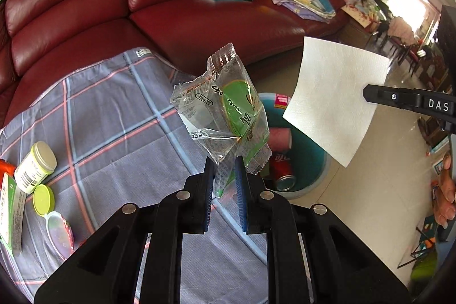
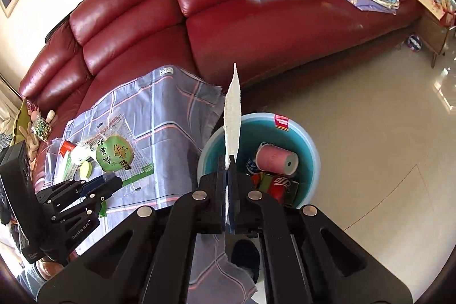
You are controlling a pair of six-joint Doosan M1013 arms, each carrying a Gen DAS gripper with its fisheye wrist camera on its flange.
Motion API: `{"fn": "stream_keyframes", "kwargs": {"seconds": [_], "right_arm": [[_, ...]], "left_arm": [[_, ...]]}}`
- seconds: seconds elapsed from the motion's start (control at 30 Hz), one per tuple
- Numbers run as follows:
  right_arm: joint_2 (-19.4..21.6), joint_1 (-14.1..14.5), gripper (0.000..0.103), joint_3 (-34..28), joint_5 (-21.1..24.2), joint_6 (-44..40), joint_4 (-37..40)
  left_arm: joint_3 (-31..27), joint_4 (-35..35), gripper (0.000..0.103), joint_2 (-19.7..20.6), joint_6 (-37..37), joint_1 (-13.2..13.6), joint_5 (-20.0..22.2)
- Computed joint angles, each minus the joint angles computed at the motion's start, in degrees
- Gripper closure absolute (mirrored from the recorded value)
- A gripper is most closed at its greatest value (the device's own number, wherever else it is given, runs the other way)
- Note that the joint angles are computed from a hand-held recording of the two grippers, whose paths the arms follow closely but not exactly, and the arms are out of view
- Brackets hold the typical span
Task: Collect trash
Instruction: 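Carry the towel and plastic bag to the bucket and release both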
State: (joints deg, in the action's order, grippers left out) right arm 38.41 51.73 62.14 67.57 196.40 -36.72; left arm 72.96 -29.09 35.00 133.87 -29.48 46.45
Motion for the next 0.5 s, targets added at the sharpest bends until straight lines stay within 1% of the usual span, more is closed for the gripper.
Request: {"fn": "stream_keyframes", "kwargs": {"seconds": [0.2, 0.33, 0.4, 0.47, 0.5], "right_arm": [[-1.4, -0.8, 0.102, 3.9, -2.9, 1.3, 1.8], [-1.5, -1.7, 0.101, 5.0, -5.1, 0.3, 3.5], [-1.6, -2.2, 0.098, 5.7, -6.0, 0.1, 4.3], [-1.4, -2.5, 0.096, 5.9, -6.0, 0.2, 4.9], [-1.4, -2.7, 0.093, 6.2, -6.4, 0.2, 5.3]], "left_arm": [[-0.9, 1.1, 0.088, 1.1, -0.7, -1.5, 1.1], [-1.9, 2.2, 0.088, 2.2, -1.8, -2.0, 1.8], [-2.6, 2.9, 0.088, 2.8, -2.7, -2.3, 2.2], [-3.2, 3.4, 0.087, 3.3, -3.3, -2.5, 2.5], [-3.4, 3.6, 0.087, 3.6, -3.5, -2.6, 2.6]]}}
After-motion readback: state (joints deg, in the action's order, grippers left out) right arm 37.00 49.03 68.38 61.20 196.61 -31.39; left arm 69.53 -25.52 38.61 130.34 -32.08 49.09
